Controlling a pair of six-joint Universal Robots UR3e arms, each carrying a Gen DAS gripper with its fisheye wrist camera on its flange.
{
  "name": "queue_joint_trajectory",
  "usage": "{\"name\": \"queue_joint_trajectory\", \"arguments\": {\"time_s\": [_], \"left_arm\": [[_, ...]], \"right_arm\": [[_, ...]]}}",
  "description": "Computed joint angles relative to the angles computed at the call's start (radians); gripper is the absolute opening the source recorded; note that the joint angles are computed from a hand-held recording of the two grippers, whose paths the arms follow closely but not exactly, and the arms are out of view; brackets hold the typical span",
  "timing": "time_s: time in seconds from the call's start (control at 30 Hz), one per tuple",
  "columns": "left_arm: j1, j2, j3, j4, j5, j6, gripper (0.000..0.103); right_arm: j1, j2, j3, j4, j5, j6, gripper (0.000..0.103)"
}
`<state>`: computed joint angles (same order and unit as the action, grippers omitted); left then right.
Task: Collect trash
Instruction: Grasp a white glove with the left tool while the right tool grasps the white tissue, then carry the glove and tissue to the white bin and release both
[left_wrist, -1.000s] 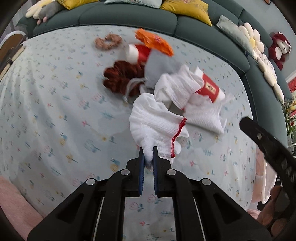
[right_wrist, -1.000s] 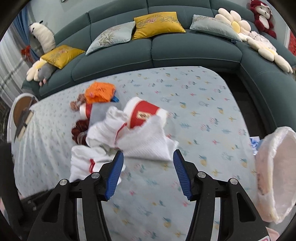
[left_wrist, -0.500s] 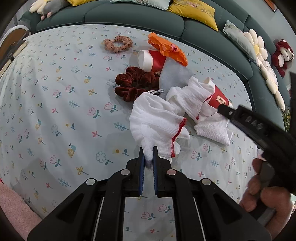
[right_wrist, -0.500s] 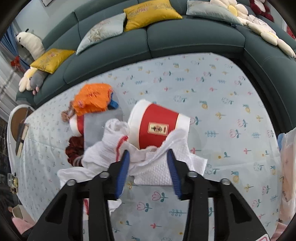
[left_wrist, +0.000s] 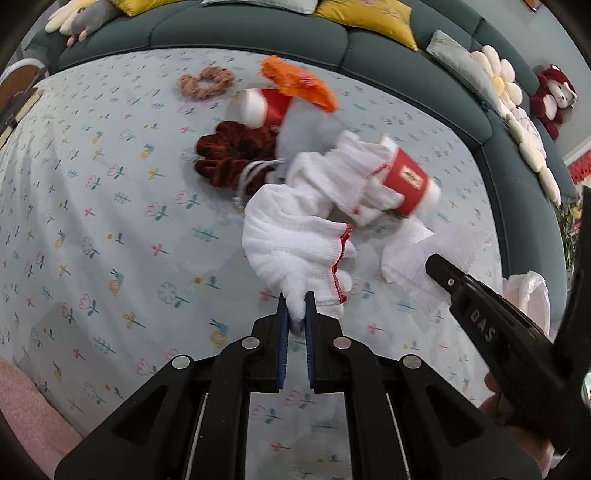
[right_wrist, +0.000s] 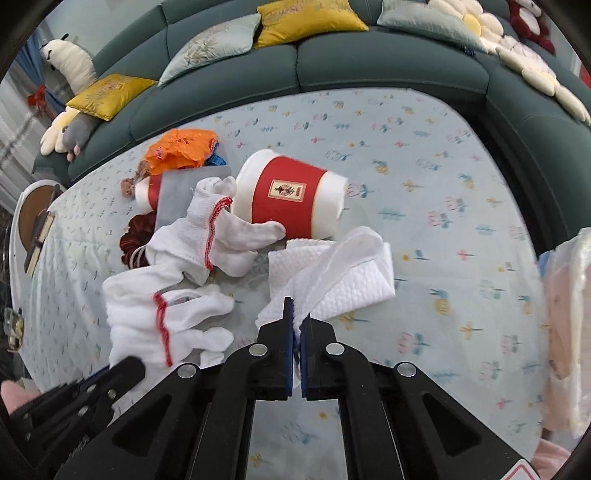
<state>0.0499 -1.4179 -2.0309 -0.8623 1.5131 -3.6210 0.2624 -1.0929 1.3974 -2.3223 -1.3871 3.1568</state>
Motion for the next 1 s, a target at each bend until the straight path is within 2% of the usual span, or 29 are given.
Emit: {"name": "queue_joint_trajectory", "arguments": {"time_s": [0.5,0.8,1.0], "left_arm": [[-0.292,-0.125,0.31,-0.085,0.098,-0.12,0.008],[-0.487,-0.322,0.614,-0.139,0.143,-0.174,0.008],[-0.587,-0.476,0.834,-0.172,0.161,-0.166,0.008]], "right_arm": [[-0.258,-0.434,0.326,0.002,0.122,-0.135,0.002],[-0.546,-0.673,0.451,0.116,0.25,-0.303,0.002],[-0.755,-0.764,0.491,0.215,0.333,-0.418,0.002]]}}
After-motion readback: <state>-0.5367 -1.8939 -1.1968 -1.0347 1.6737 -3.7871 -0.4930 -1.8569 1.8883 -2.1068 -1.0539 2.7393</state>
